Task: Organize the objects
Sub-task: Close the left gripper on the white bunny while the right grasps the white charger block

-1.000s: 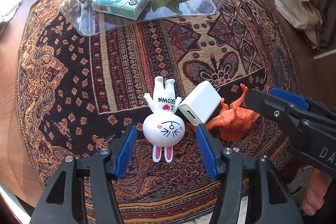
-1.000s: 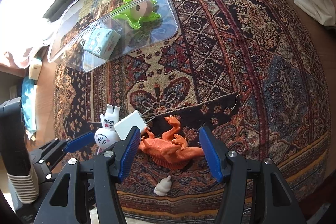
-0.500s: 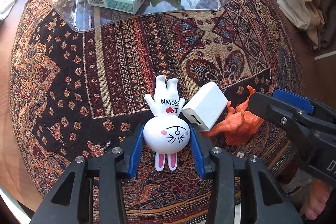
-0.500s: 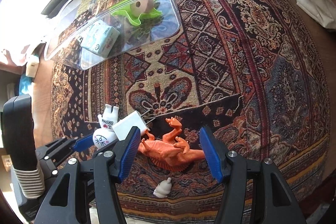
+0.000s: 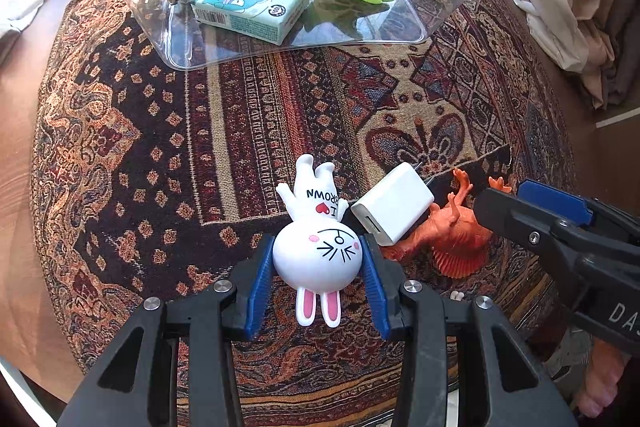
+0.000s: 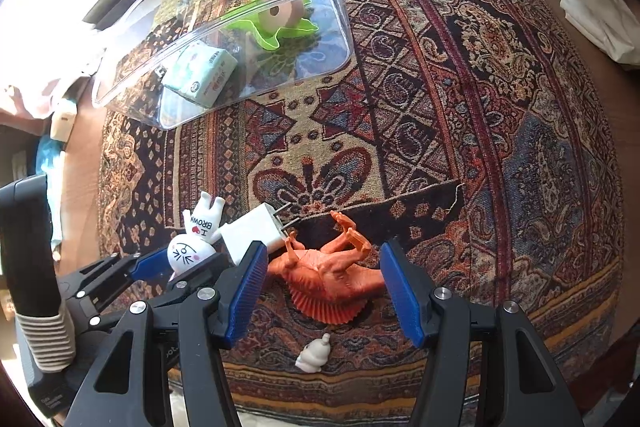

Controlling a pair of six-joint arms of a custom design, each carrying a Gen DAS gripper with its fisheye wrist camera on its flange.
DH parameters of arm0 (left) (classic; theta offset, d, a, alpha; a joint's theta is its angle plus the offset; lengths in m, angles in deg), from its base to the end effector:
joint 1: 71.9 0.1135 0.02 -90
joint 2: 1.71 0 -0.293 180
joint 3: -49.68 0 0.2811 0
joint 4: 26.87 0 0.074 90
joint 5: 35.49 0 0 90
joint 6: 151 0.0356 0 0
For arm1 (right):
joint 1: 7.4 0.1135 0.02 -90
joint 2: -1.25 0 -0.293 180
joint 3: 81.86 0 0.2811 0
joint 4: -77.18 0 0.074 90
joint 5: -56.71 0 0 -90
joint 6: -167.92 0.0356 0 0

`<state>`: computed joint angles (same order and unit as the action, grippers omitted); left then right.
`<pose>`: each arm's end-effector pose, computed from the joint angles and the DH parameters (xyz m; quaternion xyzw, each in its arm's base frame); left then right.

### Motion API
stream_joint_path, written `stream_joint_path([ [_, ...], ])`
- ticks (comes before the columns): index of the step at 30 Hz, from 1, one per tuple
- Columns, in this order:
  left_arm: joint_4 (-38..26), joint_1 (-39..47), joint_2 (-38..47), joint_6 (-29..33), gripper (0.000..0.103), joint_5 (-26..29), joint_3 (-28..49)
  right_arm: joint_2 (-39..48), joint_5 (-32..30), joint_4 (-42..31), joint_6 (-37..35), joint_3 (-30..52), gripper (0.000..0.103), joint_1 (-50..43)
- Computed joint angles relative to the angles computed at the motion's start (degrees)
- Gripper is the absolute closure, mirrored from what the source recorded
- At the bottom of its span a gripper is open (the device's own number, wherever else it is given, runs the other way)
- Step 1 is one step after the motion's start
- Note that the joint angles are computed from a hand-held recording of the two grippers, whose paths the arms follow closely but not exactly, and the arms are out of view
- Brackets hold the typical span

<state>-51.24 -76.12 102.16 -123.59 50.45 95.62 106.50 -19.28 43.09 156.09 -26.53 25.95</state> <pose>0.2537 -0.0162 0.0512 -0.4883 0.8694 -0.0074 0.0755 0.2465 0.1519 0.0732 0.3838 0.9139 -0.0257 0.1299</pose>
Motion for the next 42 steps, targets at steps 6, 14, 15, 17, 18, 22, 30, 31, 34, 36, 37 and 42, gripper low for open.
stream_joint_path([
  [6,-1.7,0.7,-7.0,-1.7,0.062,-2.6,-4.1,0.5,0.5,-0.7,-2.7,2.1,0.044,0.3],
  [14,-2.5,2.0,-8.5,-3.3,0.062,-4.8,-4.0,2.6,-0.5,-0.1,-7.7,5.3,0.044,-0.4],
  [15,-3.1,1.8,-9.4,-3.8,0.062,-5.2,-4.4,3.0,-0.8,0.0,-8.3,5.6,0.044,-0.5],
  [17,-4.0,1.6,-10.1,-4.4,0.062,-6.0,-4.2,3.6,-1.5,0.6,-9.3,6.2,0.044,-0.6],
  [18,-4.7,1.4,-10.8,-4.9,0.062,-6.6,-4.4,4.1,-2.0,0.7,-9.9,6.6,0.044,-0.7],
  [22,-5.9,1.3,-13.6,-6.1,0.062,-7.0,-5.7,5.7,-3.8,1.7,-12.3,7.8,0.044,-1.2],
  [30,-5.2,2.6,-13.8,-6.4,0.062,-6.2,-6.9,10.2,-7.7,1.3,-18.2,11.8,0.043,-3.0],
  [31,-4.9,3.0,-13.7,-6.2,0.062,-6.0,-7.1,10.7,-8.1,1.1,-18.8,12.3,0.042,-3.3],
  [34,-4.7,3.7,-13.5,-6.1,0.062,-5.6,-7.5,12.3,-8.3,0.6,-20.7,14.0,0.040,-3.7],
  [36,-4.4,4.2,-13.2,-5.9,0.062,-5.4,-7.7,13.4,-9.1,0.6,-21.9,14.7,0.040,-4.1],
  [37,-4.3,4.4,-13.0,-5.7,0.062,-5.3,-7.7,14.0,-9.3,0.3,-22.3,15.2,0.040,-4.3],
  [42,-2.9,5.1,-11.7,-5.0,0.062,-4.2,-7.9,16.7,-9.4,-1.0,-24.5,17.5,0.039,-4.6],
])
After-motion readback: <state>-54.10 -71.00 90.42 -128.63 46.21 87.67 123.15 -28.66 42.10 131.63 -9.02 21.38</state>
